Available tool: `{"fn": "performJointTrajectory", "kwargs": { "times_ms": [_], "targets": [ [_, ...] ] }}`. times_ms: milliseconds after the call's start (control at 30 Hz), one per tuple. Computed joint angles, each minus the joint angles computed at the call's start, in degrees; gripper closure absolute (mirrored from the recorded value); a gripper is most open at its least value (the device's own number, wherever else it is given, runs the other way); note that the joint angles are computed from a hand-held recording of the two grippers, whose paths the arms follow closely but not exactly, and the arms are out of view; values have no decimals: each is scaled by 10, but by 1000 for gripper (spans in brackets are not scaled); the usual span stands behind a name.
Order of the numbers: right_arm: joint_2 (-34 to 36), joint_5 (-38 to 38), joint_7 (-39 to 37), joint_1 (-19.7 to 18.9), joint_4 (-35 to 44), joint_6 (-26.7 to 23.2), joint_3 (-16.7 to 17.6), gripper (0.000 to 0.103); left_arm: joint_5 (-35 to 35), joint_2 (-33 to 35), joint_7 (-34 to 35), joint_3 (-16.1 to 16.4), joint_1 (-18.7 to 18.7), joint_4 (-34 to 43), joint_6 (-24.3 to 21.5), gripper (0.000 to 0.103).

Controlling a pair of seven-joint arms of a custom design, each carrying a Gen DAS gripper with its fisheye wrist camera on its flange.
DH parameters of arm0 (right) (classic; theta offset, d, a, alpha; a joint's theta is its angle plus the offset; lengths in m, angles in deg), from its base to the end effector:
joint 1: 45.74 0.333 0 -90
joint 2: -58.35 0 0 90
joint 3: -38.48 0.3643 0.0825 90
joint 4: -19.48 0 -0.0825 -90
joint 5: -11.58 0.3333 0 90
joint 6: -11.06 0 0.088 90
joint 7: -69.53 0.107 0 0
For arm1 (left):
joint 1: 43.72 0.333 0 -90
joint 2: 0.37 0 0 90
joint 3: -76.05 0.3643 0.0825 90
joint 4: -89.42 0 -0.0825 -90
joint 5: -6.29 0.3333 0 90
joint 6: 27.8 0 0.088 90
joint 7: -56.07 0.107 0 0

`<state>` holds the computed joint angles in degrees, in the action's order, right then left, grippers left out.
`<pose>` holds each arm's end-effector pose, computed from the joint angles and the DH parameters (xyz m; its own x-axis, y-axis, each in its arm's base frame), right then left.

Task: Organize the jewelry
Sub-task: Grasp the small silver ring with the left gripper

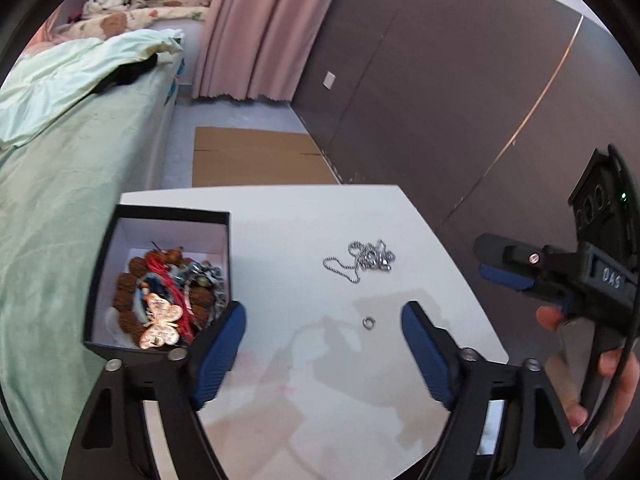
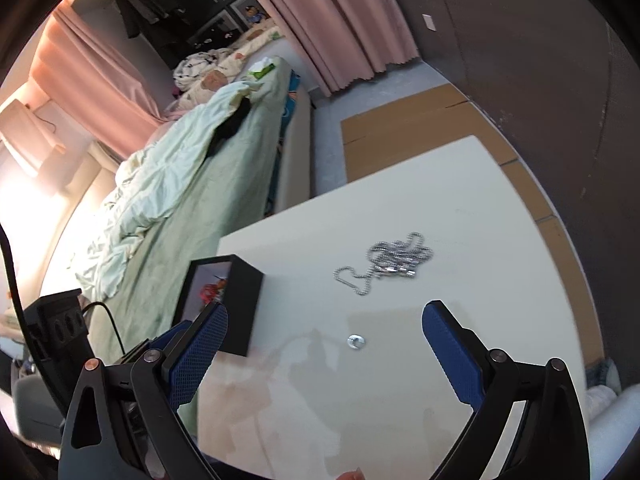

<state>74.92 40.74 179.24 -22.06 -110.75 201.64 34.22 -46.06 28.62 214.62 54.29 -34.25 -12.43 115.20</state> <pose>0.5451 0.1407 0.4027 -0.3328 -0.8299 -0.4479 -0.6644 0.5434 -0.5132 0.6534 -0.0978 0.3869 -0.6594 -0.6557 0.3676 -0.6981 0.3527 -0.6231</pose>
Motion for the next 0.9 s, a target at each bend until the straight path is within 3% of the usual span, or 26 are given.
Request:
{"fn": "performJointTrajectory", "kwargs": {
  "times_ms": [100,200,300,467,567,833,900],
  "targets": [
    [-9,7,-2,33,-16,-9,-43,5,5,4,1,-3,-5,-2,-1,32],
    [-19,5,1,4,-31,-14,-22,5,6,5,13,-9,-10,-6,2,35],
    [-25,-1,13,25,-37,-44,-57,5,16,8,21,-12,-20,-11,9,41],
    [-32,-58,40,36,-45,-83,-91,5,23,19,49,-26,-29,-16,23,50],
    [-38,-103,69,64,-57,-92,-133,5,30,26,68,-35,-32,-20,34,56],
    [-54,-179,124,52,-83,-110,-154,5,80,57,41,-44,-46,-17,74,65],
    [-56,-221,160,82,-87,-119,-194,5,92,62,33,-52,-44,-18,83,65]
  ]
}}
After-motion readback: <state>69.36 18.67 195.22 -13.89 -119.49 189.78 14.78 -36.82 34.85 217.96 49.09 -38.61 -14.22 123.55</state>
